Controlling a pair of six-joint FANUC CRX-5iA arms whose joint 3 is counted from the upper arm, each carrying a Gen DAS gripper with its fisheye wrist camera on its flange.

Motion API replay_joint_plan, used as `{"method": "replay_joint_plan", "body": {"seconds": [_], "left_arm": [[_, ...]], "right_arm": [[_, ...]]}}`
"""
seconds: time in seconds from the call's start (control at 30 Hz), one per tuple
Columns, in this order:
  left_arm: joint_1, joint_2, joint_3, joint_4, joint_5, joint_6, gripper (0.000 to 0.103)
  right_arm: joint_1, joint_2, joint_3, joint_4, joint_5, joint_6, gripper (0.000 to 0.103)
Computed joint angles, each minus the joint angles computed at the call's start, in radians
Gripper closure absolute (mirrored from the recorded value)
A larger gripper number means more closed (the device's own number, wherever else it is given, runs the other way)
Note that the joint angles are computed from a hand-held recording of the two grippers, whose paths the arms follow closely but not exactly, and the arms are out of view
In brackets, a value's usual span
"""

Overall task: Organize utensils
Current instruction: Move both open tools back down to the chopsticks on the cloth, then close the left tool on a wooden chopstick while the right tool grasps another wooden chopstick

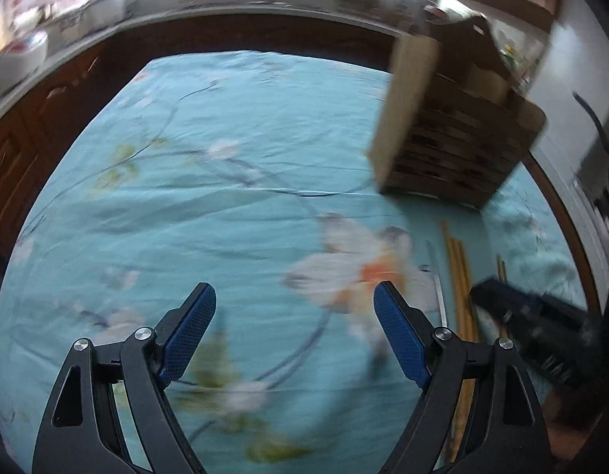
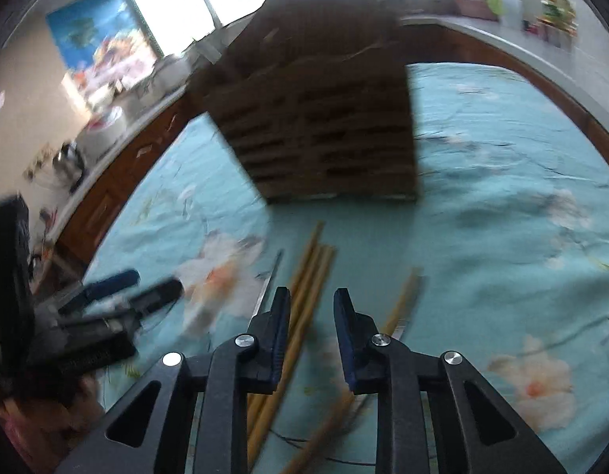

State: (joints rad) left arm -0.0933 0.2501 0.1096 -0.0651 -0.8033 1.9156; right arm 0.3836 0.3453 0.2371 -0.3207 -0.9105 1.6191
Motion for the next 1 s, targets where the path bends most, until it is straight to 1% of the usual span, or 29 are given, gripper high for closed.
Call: {"method": "replay_joint_plan", "body": {"seconds": [0.03,0.07,0.1,0.17,0.3,0.37,0.4,0.47,0.53,0.57,0.6,0.63,0.67,0.7,0.77,0.8,0.87,0.9,0.93,1.0], "left_arm": [[0.006,-0.003,-0.005,0.006,0.000,0.000,0.019],[0.010,-0.005,-0.009,0.009,0.001,-0.004,0.019],[0.012,-0.006,-0.012,0.014,0.002,-0.013,0.019],[0.010,-0.007,-0.019,0.039,0.013,-0.044,0.019],[-0.007,0.005,-0.023,0.103,0.039,-0.124,0.019],[-0.026,0.023,-0.008,0.119,0.043,-0.155,0.019],[-0.036,0.032,0.001,0.123,0.045,-0.168,0.019],[-0.057,0.052,0.026,0.107,0.047,-0.168,0.019],[-0.081,0.081,0.073,0.058,0.026,-0.140,0.020],[-0.087,0.094,0.091,0.042,0.019,-0.131,0.021],[-0.089,0.108,0.107,0.044,0.011,-0.135,0.026],[-0.087,0.119,0.116,0.059,0.002,-0.147,0.029],[-0.083,0.130,0.120,0.087,0.000,-0.170,0.029],[-0.083,0.139,0.129,0.092,-0.004,-0.178,0.030],[-0.095,0.162,0.164,0.050,-0.032,-0.158,0.037],[-0.099,0.168,0.175,0.034,-0.043,-0.155,0.040],[-0.110,0.166,0.179,-0.007,-0.040,-0.153,0.044],[-0.112,0.166,0.179,-0.018,-0.041,-0.153,0.047],[-0.116,0.165,0.180,-0.030,-0.041,-0.158,0.047],[-0.115,0.164,0.177,-0.024,-0.037,-0.169,0.047]], "right_arm": [[0.015,0.008,-0.001,0.034,-0.009,-0.013,0.080],[0.024,-0.004,-0.029,0.051,0.028,-0.012,0.083],[0.032,-0.007,-0.042,0.077,0.035,-0.021,0.084],[0.034,-0.022,-0.069,0.107,0.040,-0.021,0.084],[0.006,-0.076,-0.132,0.132,0.041,-0.010,0.084],[0.004,-0.094,-0.159,0.187,0.046,-0.046,0.084],[-0.009,-0.099,-0.165,0.192,0.033,-0.052,0.084],[-0.045,-0.104,-0.158,0.148,0.020,-0.045,0.084],[-0.054,-0.107,-0.165,0.163,0.025,-0.070,0.084],[-0.067,-0.110,-0.162,0.135,0.026,-0.070,0.083],[-0.079,-0.115,-0.158,0.101,0.031,-0.065,0.081],[-0.081,-0.118,-0.157,0.093,0.043,-0.074,0.081],[-0.079,-0.126,-0.162,0.090,0.059,-0.082,0.081],[-0.082,-0.127,-0.157,0.068,0.067,-0.073,0.081],[-0.095,-0.110,-0.122,0.008,0.043,-0.043,0.081],[-0.086,-0.096,-0.106,0.016,0.033,-0.056,0.081],[-0.066,-0.065,-0.087,0.075,0.009,-0.105,0.081],[-0.072,-0.051,-0.071,0.056,-0.007,-0.102,0.081],[-0.072,-0.050,-0.070,0.045,0.002,-0.097,0.081],[-0.054,-0.045,-0.075,0.086,0.017,-0.116,0.081]]}}
